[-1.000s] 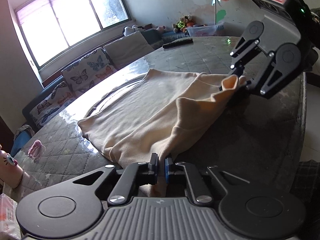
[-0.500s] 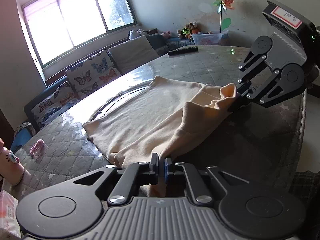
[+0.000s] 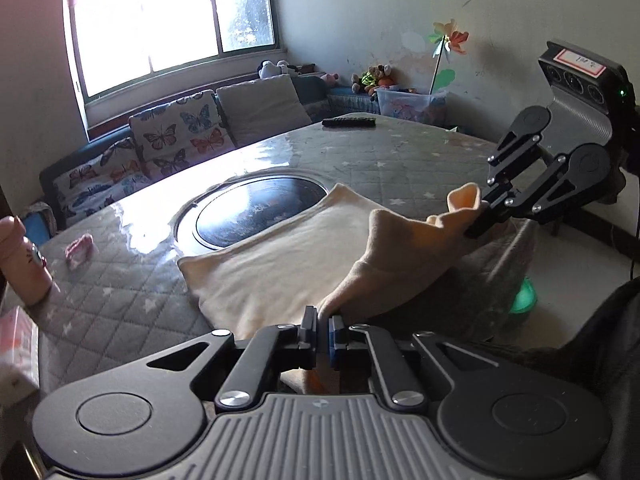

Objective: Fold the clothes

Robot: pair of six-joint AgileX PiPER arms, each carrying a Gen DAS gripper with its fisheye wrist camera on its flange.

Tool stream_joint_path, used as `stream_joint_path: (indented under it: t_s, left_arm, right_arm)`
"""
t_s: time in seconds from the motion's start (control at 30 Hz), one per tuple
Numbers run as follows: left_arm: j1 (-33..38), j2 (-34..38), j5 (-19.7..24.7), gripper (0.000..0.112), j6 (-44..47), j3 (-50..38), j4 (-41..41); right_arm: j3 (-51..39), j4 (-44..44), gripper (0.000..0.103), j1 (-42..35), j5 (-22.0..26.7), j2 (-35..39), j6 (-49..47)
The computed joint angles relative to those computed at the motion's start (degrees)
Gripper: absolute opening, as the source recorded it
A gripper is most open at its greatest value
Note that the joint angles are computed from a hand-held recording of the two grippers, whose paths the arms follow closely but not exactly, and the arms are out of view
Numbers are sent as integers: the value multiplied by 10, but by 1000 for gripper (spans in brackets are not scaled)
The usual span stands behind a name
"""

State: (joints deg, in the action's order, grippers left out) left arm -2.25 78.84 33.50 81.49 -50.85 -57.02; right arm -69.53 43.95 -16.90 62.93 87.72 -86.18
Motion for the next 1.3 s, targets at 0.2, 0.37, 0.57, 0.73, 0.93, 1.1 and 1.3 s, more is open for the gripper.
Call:
stream_joint_path:
  t_s: [0.2,0.37,0.57,0.73,0.93,1.1,1.3]
  left_arm:
    - [7,52,6,6,-24,-59,-15]
    - [-3,167,4,6,-99,-192,31]
    - [-29,338,9,6,-241,-386,153]
    - [-35,435,24,6,-330,-481,222]
    - [-21,429,46,5,-314,-502,180]
    - [-27,444,21,5,-325,-535,178]
    - [-43,479,-11,6,-398,-551,262]
  right_arm:
    - [-68,-7,7,1,23,35,61]
    - [-226,-22,4,22,53,146,146]
    - [-417,-64,4,60,50,314,261]
    - [-496,-89,4,77,40,409,334]
    - [-503,-58,4,60,33,413,336]
    - [-489,-44,4,63,-26,409,325]
    - [-441,-90,19,78,-94,401,347]
